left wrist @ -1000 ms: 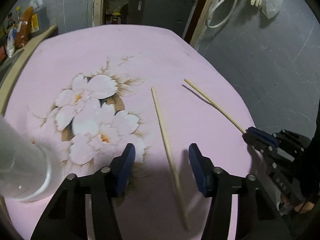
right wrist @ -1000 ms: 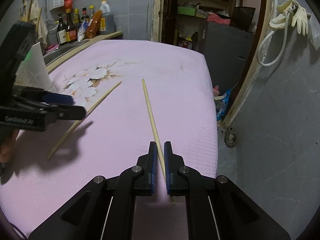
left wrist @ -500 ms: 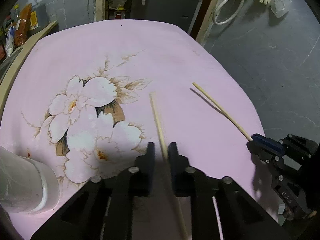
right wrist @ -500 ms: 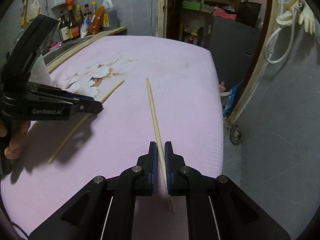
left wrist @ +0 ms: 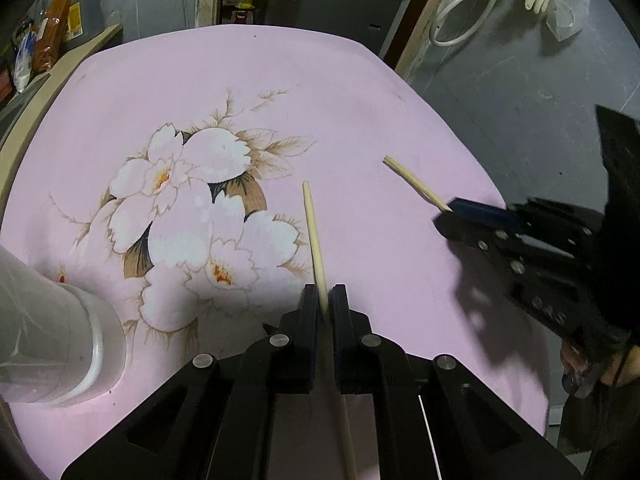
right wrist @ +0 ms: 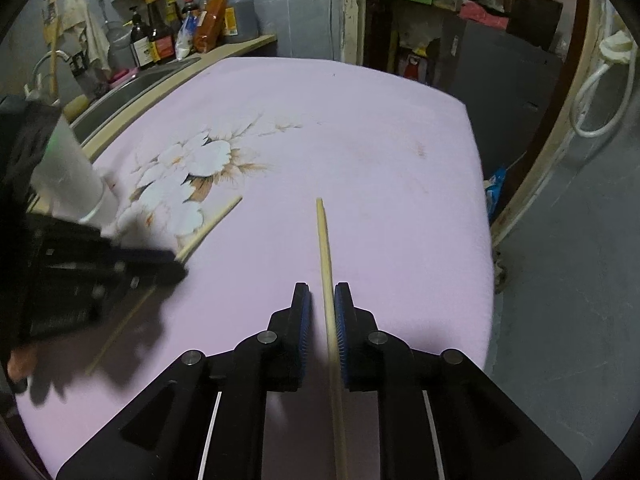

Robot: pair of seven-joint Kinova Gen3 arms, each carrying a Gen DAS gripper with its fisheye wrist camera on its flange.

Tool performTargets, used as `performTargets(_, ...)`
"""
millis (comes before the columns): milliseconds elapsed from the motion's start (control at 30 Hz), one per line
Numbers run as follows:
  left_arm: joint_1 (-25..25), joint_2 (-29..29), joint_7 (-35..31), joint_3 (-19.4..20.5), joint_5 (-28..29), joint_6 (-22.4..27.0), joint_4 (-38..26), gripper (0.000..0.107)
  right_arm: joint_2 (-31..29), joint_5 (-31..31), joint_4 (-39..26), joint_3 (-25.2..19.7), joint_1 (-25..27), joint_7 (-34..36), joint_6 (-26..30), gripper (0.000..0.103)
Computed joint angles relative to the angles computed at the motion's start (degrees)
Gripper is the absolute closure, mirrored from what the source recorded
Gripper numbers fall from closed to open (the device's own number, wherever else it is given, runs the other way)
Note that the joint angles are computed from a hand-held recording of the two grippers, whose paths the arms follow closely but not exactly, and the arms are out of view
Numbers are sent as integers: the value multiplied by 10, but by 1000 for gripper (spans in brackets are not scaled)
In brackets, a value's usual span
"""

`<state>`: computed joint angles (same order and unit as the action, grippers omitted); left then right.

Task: Organize utensils
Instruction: 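Close the left tool on a wooden chopstick while the right tool grasps the other chopstick, then lift both chopsticks upright and carry them over the white basket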

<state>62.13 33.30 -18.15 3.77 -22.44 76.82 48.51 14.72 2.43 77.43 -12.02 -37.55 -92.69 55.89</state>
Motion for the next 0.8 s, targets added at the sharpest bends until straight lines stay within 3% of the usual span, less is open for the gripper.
performTargets(100, 3, -8, 8, 8, -8, -4, 14, 103, 1, 7, -1, 0, -5, -2, 1, 94)
performTargets(267, -45, -32, 84, 133, -96, -22, 68, 105, -27, -10, 42, -28, 31, -18, -39, 100)
performTargets(333, -63, -36, 110, 184, -136, -17, 80, 105, -44, -36, 79, -66, 78, -15, -85, 100)
performTargets(433, -63, -44, 157, 230, -206, -8, 101, 105, -88, -83, 141, -107, 131, -9, -155, 100)
performTargets(533, -27, -57, 200, 229, -276, 5, 121, 105, -133, -91, 195, -120, 140, -31, -225, 100)
performTargets(633, 43, -64, 230, 179, -346, 22, 134, 105, -191, -42, 249, -109, 111, -101, -295, 100)
performTargets(800, 123, -61, 265, 137, -462, 60, 141, 105, -252, 61, 304, -229, 215, -217, -411, 100)
